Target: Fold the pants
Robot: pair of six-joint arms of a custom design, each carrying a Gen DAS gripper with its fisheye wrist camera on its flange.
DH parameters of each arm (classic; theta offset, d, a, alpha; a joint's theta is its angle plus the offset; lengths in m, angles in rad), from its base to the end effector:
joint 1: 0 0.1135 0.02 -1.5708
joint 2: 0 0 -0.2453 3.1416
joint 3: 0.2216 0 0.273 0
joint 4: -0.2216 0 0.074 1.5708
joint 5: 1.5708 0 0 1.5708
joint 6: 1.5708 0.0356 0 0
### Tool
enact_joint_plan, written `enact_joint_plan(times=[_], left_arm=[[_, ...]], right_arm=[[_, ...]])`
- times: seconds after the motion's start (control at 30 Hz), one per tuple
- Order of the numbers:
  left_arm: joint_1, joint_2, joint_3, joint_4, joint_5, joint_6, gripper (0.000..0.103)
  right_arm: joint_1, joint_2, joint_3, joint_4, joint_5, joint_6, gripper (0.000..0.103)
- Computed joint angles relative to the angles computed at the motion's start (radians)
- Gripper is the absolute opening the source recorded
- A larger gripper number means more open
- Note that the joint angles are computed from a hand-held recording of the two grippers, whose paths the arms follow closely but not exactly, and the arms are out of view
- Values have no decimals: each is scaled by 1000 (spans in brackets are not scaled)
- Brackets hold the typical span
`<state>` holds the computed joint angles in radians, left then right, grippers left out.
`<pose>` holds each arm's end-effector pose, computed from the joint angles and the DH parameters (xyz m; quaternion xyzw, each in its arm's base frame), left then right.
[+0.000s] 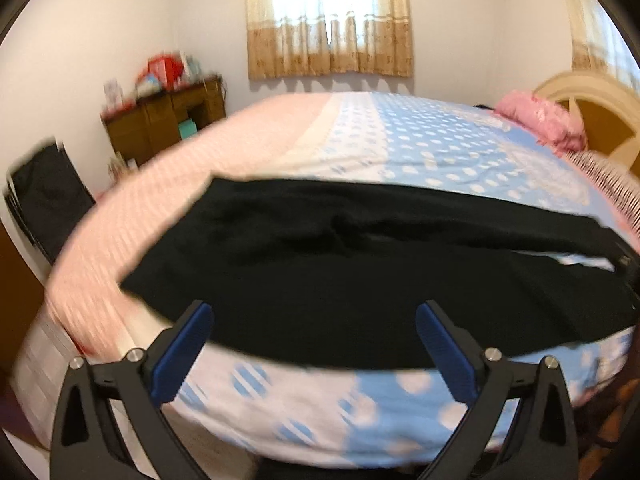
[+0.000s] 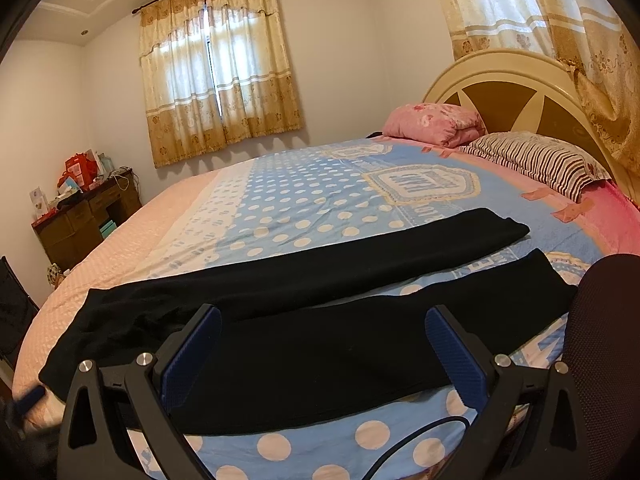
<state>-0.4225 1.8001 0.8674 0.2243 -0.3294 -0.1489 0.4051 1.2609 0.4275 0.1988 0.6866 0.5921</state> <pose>0.3371 -0.1389 0.1041 0.0543 0.8971 0.0267 0.4376 0.2391 0.0780 0.1301 0.2297 0.8225 -0.0607 0.5168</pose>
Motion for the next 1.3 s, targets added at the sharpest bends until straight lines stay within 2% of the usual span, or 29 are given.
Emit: enact_joint_plan(times=[0.1,0.17,0.27,0.4,0.63,0.9,1.1,1.23,1.3], left_arm=[[36,63,84,-2,-33,85,103],[69,95,121,4,-13,106,103],[116,166,226,-56,37,131,103],[143,234,331,-130,59,130,103],[152,280,397,-159,65,145,103],[178,416,619,-306,65,151,103],[222,496,757,-395,89,131,103],[241,580,885,-477,68,111,103],[243,618,939,-502,48,108,103]], right_arm=[[-9,32,16,-5,-6,4,102],[-18,52,26,-7,-15,6,102],[-29,87,41,-2,-20,-3,102],[-52,127,62,0,-46,-20,102],[-91,182,95,21,-80,-63,102],[-204,300,223,14,-228,-159,102],[-280,452,427,-34,-404,-270,102],[-278,635,684,-128,-468,-412,101],[-270,751,856,-196,-518,-487,100]])
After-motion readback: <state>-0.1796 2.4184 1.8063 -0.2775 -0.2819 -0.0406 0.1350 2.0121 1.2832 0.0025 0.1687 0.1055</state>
